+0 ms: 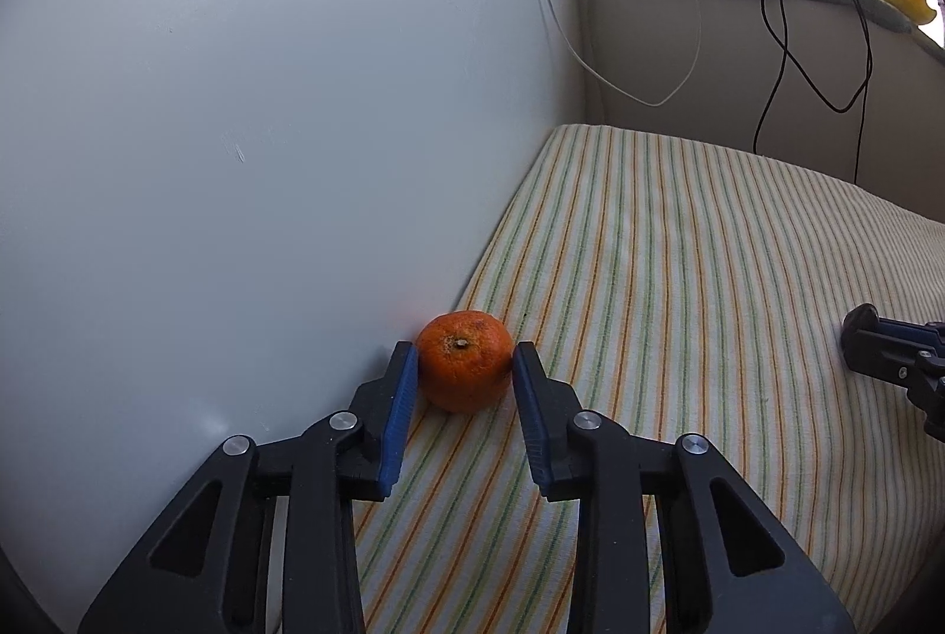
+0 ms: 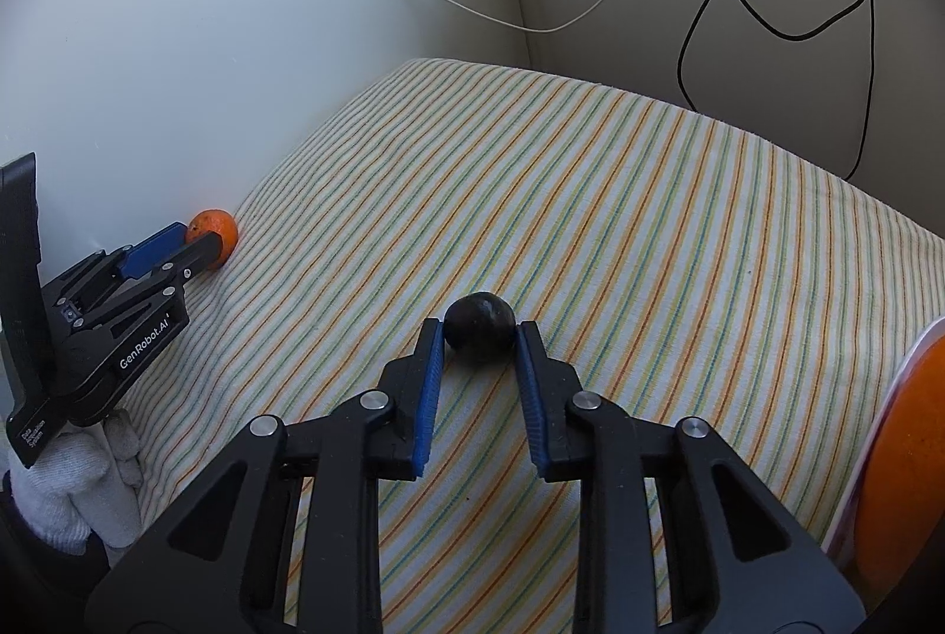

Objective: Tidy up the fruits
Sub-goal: 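Grasp the tangerine with the left tool while the right tool grasps the dark plum, then lift the tangerine in the left tool and the plum in the right tool over the plate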

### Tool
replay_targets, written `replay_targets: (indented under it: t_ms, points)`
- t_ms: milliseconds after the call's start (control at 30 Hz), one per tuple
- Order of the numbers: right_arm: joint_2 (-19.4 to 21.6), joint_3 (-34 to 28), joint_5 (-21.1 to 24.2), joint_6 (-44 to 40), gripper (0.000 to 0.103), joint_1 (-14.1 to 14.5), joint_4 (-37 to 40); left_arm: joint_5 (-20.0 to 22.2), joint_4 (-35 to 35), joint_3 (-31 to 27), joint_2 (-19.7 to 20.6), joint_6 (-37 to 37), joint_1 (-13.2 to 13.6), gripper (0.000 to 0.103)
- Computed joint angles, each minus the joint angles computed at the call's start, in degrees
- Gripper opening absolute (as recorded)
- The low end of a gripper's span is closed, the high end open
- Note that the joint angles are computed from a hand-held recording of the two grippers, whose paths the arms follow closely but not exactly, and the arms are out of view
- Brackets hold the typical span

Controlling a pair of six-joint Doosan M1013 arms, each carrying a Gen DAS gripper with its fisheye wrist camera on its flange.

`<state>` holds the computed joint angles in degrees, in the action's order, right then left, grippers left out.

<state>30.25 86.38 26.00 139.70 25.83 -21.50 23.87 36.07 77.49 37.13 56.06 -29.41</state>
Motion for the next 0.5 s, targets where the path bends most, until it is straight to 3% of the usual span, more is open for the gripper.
replay_targets:
  t_ms: [167,500]
  points:
    - [-0.37,0.77,-1.43,0.35,0.025,-0.2,0.36,-1.97,-1.9,0.67,-0.39,0.94,0.39,0.031]
    - [-1.06,1.84,-2.94,4.14,0.024,0.09,-2.97,-7.23,-17.36,3.77,-2.55,12.8,1.54,0.03]
